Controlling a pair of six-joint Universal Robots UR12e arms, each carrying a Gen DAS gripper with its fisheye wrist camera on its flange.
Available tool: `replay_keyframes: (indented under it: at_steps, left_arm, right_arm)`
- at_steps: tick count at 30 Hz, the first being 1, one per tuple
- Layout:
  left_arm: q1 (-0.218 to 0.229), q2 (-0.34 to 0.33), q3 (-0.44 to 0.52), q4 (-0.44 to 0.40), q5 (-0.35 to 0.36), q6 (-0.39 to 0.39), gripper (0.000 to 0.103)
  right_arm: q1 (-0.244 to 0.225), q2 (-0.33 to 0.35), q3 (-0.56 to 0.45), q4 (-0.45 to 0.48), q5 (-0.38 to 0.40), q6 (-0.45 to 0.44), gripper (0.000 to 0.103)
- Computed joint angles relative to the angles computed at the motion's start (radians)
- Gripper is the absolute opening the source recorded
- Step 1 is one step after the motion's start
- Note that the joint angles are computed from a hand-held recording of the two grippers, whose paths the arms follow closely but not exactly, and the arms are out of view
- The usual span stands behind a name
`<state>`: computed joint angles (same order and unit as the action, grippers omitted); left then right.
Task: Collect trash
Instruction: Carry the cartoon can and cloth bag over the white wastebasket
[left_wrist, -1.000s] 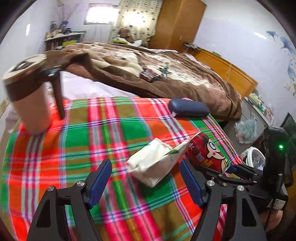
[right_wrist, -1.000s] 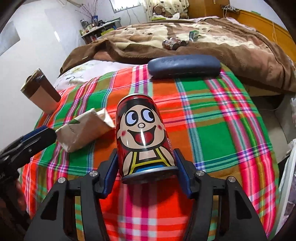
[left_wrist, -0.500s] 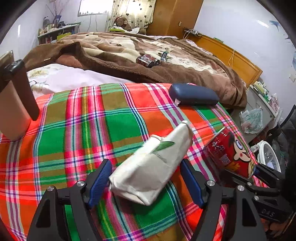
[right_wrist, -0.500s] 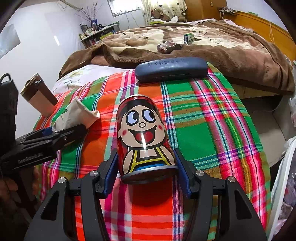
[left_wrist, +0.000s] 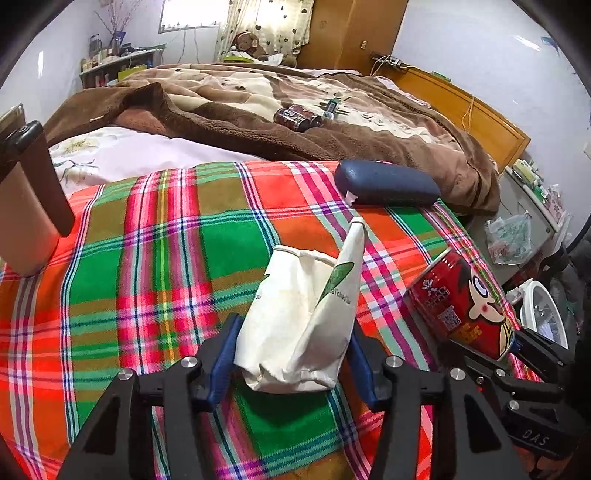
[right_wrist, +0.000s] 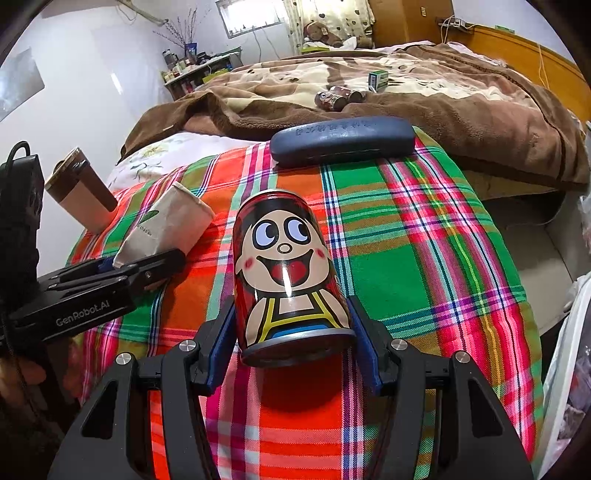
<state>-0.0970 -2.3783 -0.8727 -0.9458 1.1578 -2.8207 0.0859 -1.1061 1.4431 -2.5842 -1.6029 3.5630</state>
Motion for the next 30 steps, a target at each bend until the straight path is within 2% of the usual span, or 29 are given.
replay_keyframes:
  at_steps: [15,30]
  left_arm:
    - [0.005,0.111,-0.168,0.123,-0.023,-0.067,0.05]
    - [-0.003,0.243,-0.355,0.237,-0.022,-0.125,0.05]
  right_arm:
    - [0.0,-0.035,0.041,-0.037,-0.002,0.017,0.056]
    - [-0.016,-0.126,0.169,-0.173,0.031,0.032,0.055]
